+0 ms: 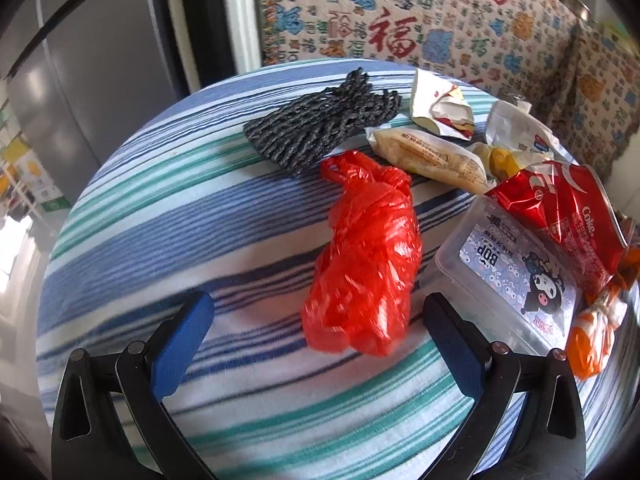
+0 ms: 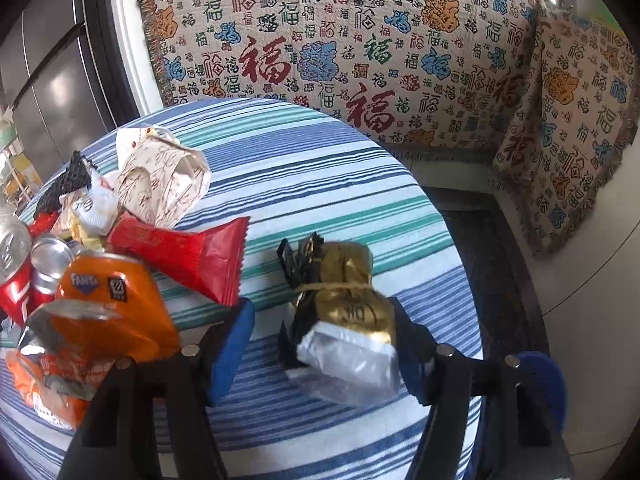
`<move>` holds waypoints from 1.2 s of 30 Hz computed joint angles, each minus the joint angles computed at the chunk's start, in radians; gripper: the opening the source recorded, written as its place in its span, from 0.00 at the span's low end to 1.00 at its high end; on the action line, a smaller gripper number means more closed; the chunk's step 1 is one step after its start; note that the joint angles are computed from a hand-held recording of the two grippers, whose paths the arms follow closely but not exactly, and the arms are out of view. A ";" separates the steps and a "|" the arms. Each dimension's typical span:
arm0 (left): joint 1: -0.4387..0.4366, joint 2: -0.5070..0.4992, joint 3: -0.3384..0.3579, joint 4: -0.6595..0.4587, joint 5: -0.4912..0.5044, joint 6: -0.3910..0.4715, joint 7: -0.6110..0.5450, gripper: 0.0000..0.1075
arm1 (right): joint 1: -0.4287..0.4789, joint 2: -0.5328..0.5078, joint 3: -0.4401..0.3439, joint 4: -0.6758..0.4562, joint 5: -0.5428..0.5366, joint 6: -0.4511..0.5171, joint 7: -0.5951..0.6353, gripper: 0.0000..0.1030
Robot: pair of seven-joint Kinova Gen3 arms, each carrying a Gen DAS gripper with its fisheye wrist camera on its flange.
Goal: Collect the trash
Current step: 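Lift the gold bag with the right tool while the left tool grasps the red plastic bag, then carry both bags to the blue wastebasket and open both tools over it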
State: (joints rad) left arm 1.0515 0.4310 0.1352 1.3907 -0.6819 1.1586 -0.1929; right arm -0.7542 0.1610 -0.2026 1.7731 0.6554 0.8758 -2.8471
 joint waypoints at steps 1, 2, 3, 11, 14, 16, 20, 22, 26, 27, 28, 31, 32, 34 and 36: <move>-0.011 -0.008 0.004 0.010 0.004 -0.015 -0.019 0.96 | 0.003 0.001 0.001 -0.001 -0.003 -0.003 0.004 0.67; -0.019 -0.015 0.008 0.019 0.007 -0.025 -0.036 0.96 | 0.004 0.001 0.001 -0.002 -0.004 -0.003 0.006 0.67; -0.023 -0.019 0.009 0.024 0.008 -0.031 -0.044 0.96 | 0.004 0.001 0.001 -0.002 -0.005 -0.004 0.008 0.67; -0.034 -0.025 0.002 0.042 -0.020 -0.088 -0.037 0.86 | 0.008 0.001 0.003 -0.006 -0.015 -0.017 0.023 0.69; -0.025 -0.018 -0.007 0.034 -0.042 -0.087 -0.029 0.84 | 0.019 -0.027 0.008 0.028 -0.017 -0.065 -0.013 0.67; -0.012 -0.008 -0.009 0.022 -0.065 -0.076 -0.035 0.82 | 0.036 -0.047 0.008 0.053 -0.021 -0.097 -0.039 0.65; -0.018 -0.009 -0.002 0.027 -0.052 -0.103 -0.076 0.43 | 0.033 -0.036 -0.007 0.040 0.002 -0.045 -0.057 0.45; -0.013 -0.018 -0.008 0.041 -0.060 -0.120 -0.061 0.27 | 0.036 -0.037 -0.008 0.038 -0.003 -0.046 -0.056 0.43; 0.016 -0.049 -0.027 0.090 -0.115 -0.134 0.055 0.25 | 0.037 -0.064 -0.013 0.073 0.027 -0.081 -0.095 0.42; 0.022 -0.055 -0.026 0.098 -0.127 -0.122 0.082 0.25 | 0.032 -0.072 -0.018 0.080 0.047 -0.070 -0.114 0.42; 0.025 -0.064 -0.023 0.108 -0.137 -0.112 0.108 0.24 | 0.029 -0.079 -0.025 0.082 0.058 -0.056 -0.122 0.42; 0.030 -0.094 -0.005 0.140 -0.171 -0.080 0.177 0.24 | 0.041 -0.102 -0.040 0.086 0.046 -0.046 -0.110 0.42; 0.033 -0.107 0.003 0.150 -0.185 -0.067 0.202 0.24 | 0.044 -0.116 -0.046 0.091 0.044 -0.040 -0.110 0.42; 0.037 -0.125 0.022 0.162 -0.211 -0.040 0.248 0.24 | 0.054 -0.140 -0.060 0.097 0.037 -0.024 -0.104 0.42; 0.044 -0.137 0.045 0.166 -0.236 -0.014 0.287 0.24 | 0.064 -0.178 -0.078 0.114 0.030 -0.006 -0.105 0.42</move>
State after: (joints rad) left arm 1.0958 0.2942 0.1799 1.5571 -0.9174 1.1445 0.0941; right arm -0.6899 -0.0170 -0.2803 1.8874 0.6853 0.8701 -2.9516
